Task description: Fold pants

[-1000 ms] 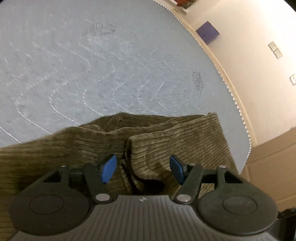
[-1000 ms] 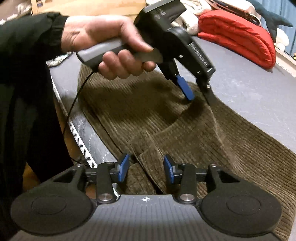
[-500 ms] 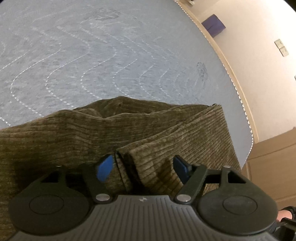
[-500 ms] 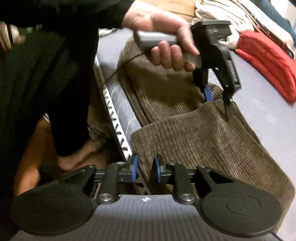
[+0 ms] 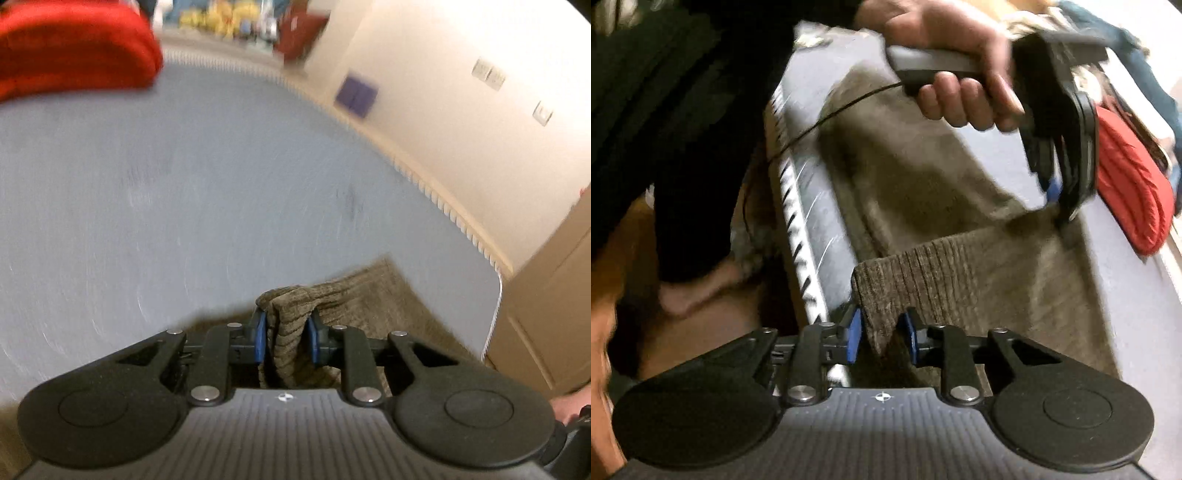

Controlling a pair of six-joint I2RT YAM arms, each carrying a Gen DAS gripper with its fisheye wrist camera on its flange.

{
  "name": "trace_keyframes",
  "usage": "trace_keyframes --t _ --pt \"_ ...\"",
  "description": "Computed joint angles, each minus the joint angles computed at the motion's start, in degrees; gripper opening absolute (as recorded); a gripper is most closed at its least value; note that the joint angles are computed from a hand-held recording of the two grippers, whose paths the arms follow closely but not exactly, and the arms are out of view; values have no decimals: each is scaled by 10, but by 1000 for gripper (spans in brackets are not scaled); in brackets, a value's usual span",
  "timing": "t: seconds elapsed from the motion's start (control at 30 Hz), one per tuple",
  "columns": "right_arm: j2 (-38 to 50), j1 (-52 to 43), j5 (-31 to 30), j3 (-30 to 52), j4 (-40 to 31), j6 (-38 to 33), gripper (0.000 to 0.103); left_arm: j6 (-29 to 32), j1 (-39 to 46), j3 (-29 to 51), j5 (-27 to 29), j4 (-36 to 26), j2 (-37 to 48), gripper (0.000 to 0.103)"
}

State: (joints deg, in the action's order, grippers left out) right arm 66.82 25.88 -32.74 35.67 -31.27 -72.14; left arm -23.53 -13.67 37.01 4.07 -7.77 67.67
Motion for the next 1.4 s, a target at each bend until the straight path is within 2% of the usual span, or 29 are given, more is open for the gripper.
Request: trace_keyframes --t 0.07,0.1,0.13,0.2,0.27,0.3,0.4,0.47,0.53,0.57,0.63,0.67,0.73,0.9,1.17,1.27,1.4 --pt "25 -23 -42 41 -35 31 25 25 -12 8 -73 -14 5 24" --pt "38 -35 -60 60 -48 54 25 27 -16 11 -100 -17 23 28" --pt "50 -45 -71 75 -53 81 27 21 -15 15 -114 -24 47 33" --pt "79 -63 -83 110 -66 137 28 22 -15 32 -131 -57 91 33" --pt "114 -94 -108 152 -87 191 29 27 -37 20 -190 -50 69 41" --pt "121 -107 -112 164 -83 224 33 30 -42 11 -198 -45 50 47" --pt "130 -146 -73 178 -15 384 53 25 -43 -15 -171 -30 -8 48" --pt "146 -166 -16 187 22 468 55 31 -50 -20 -136 -18 -11 47" --pt "172 -177 60 190 50 519 55 45 -67 -13 -110 -17 15 35" --pt "186 -182 103 194 56 537 56 56 -72 -4 -99 -27 43 33" --pt "217 -191 157 204 46 557 58 63 -98 32 -132 -61 133 20" --pt "228 -195 173 207 40 569 59 77 -109 31 -149 -54 151 20" --pt "246 -212 175 216 20 582 72 84 -122 38 -167 -59 155 20" --pt "248 -220 175 214 11 601 79 70 -139 57 -185 -80 160 21" --pt "292 -247 120 252 -45 629 79 79 -136 59 -189 -79 163 23" --pt "304 -264 74 260 -71 624 79 79 -136 59 -189 -84 159 24" --pt "304 -266 30 249 -79 612 79 78 -137 59 -187 -85 157 31"
